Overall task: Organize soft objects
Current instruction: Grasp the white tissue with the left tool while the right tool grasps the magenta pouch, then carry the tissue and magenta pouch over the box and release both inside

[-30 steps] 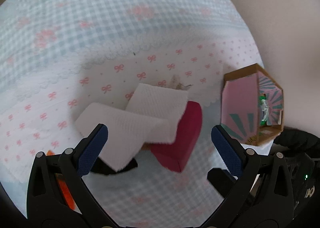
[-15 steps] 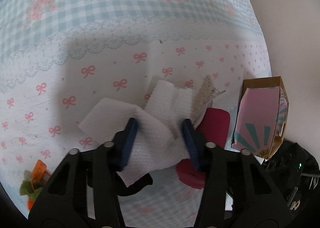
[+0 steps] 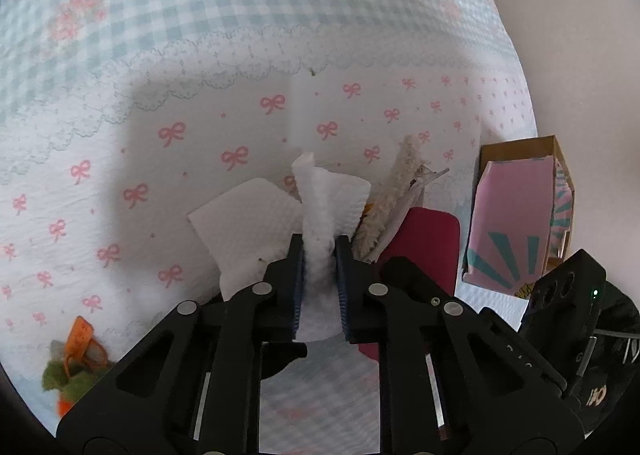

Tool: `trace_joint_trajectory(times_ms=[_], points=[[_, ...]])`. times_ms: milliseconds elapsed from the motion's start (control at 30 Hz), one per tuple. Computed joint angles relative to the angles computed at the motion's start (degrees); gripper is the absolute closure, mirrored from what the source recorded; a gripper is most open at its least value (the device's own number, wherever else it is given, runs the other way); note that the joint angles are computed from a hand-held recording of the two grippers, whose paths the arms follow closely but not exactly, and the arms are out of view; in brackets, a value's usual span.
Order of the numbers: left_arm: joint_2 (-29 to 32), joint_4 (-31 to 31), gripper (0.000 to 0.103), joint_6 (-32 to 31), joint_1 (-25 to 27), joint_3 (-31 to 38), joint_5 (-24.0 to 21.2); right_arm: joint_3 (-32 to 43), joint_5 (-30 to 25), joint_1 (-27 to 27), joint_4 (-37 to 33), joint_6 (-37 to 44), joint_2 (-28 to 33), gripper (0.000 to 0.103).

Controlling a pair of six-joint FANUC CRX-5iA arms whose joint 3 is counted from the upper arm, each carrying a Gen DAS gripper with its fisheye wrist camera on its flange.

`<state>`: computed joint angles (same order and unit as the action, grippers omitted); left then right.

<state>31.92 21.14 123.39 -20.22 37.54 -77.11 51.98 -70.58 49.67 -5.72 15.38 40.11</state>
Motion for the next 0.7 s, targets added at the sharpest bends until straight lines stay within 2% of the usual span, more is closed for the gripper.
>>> trace_joint_trajectory(times_ms=[133,367,567,700], points=[[-1.1,-2.0,0.093,-0.1,-0.5,1.5,-0.2,-1.1,0.0,0.5,1.7,0.3,-1.1,0.056],[-3.1,-4.5,0.093,1.6,-1.1,6.0,-1.3,-2.5,0.6,2.2,5.3,1.6,-4.2,0.058],[-4.6,-9.2,0.093,3.5,-3.1,15.1,-5.9,-1.8,-0.6,4.5,9.9,4.2,-7.2,0.058],[-3.6,-13.2,0.093,5.5,-5.6,25.6,-11.8,-1.5,-2.1,6.7,14.1,5.5,-10.0,0.058]])
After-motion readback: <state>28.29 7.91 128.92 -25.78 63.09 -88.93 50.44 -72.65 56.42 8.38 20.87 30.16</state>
